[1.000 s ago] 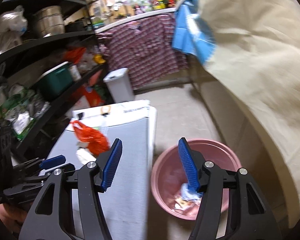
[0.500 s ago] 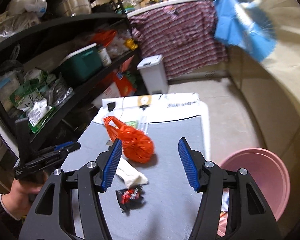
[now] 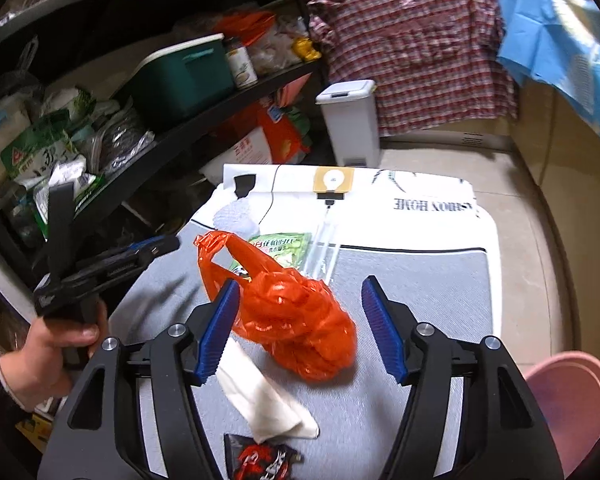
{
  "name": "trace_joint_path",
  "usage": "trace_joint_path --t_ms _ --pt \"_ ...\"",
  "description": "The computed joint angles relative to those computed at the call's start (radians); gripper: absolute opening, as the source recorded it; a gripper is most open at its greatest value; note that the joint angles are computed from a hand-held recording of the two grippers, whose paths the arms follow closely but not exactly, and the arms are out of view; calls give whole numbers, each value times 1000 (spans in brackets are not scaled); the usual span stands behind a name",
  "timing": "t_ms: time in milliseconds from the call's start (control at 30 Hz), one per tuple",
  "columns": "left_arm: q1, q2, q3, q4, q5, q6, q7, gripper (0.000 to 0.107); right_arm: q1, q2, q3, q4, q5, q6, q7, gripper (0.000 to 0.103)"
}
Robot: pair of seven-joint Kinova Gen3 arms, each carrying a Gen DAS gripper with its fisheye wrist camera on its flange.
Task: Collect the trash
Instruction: 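Move both tools back over the table toward the bubble wrap and orange bag, then grasp the bubble wrap with the left tool while the right tool grasps the orange bag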
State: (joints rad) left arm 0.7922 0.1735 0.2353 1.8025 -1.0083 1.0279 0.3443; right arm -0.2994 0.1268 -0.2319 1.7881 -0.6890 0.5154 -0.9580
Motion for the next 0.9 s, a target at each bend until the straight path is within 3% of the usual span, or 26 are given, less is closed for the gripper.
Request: trace_joint_path --t_ms 133,267,400,500,533,667,733,767,900 --pt "-40 26 -23 -19 10 -65 -46 30 6 42 -8 -31 9 26 16 65" --pt "-52 71 -49 -64 23 -100 -106 55 19 56 -22 -39 4 39 62 67" --pt "-37 152 -81 -169 84 -32 -230 56 34 70 -28 -47 -15 66 97 68" --pt "-25 182 -118 -201 113 -11 -253 55 29 80 -27 -57 -6 83 104 69" --pt "-24 186 -127 -205 121 -11 -257 53 29 82 -27 -60 -2 88 107 69" --pt "-17 185 -148 -199 154 -7 -258 15 29 94 -27 -74 11 120 113 69" --pt "-3 184 -155 -197 148 13 -244 11 26 94 -26 -78 18 128 113 65" --pt "7 184 -154 -201 145 35 -243 9 13 93 -21 -82 42 131 97 57" --pt "23 166 -147 -201 133 80 -232 7 -3 74 -16 -81 79 130 70 43"
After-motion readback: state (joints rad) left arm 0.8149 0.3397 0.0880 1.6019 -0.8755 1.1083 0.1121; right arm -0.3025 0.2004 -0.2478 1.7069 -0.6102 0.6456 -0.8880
